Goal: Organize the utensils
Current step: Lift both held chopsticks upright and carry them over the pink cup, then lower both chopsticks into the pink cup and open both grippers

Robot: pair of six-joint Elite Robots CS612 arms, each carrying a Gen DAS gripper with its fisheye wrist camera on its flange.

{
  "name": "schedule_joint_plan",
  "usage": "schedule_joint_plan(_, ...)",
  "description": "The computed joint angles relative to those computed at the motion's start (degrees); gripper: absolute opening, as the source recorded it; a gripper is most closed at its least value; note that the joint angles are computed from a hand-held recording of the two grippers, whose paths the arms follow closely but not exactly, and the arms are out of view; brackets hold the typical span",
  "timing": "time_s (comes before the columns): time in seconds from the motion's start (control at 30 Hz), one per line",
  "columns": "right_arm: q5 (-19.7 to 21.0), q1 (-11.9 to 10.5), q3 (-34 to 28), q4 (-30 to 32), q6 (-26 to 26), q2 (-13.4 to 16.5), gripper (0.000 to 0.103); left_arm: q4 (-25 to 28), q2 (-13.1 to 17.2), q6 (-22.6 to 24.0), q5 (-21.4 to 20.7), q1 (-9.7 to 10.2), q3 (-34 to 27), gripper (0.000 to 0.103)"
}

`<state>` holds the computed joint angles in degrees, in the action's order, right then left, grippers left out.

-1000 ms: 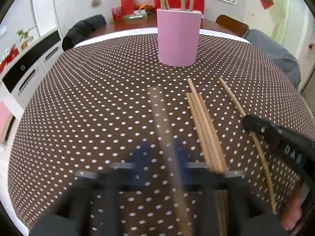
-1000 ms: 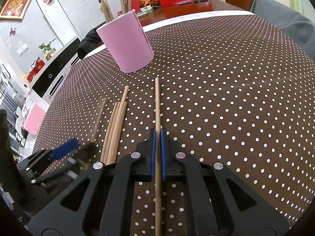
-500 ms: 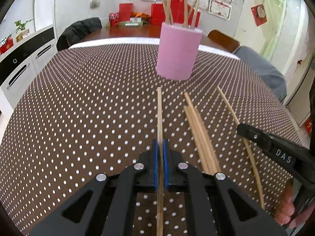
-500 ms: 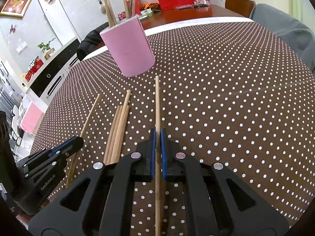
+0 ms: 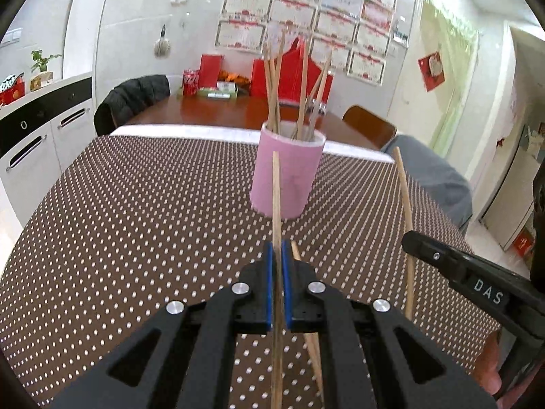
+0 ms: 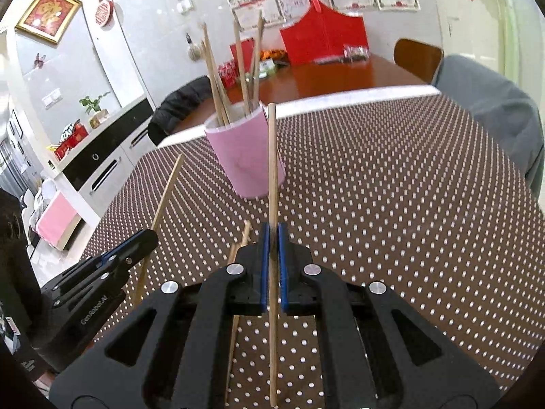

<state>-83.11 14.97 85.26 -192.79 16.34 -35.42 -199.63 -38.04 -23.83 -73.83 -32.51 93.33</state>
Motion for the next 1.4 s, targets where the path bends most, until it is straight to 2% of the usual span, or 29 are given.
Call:
schedule_joint_plan(0.17, -0.1, -0.1, -0.5, -1.8, -0.4, -0.3, 0.005, -4.3, 0.7, 0.4, 0.7, -0.05, -1.4, 0.006)
schedule_joint_plan(0.43, -0.7, -0.1, -1.8, -5.1, -1.3, -0.7, 0.005, -8.4, 0.7, 1.2, 4.3, -0.04, -3.3, 0.006)
schedule_joint_plan(0.93, -2.7, -0.4, -7.9, -12.2, -1.0, 0.0, 0.005, -14.9, 1.2, 8.5, 10.0, 0.45, -10.5, 0.006)
schedule_joint_plan(1.13, -2.1, -0.6, -12.7, -13.6, -1.1, 1.9, 0.006, -17.8, 3.5, 9.0, 9.9, 0.92, -15.8, 0.006)
schedule_joint_plan(1.4, -1.4, -0.7, -21.2, -12.6, -2.3, 6.4, 0.006, -22.5, 8.8, 10.5, 10.2, 1.48, -25.0, 0.006)
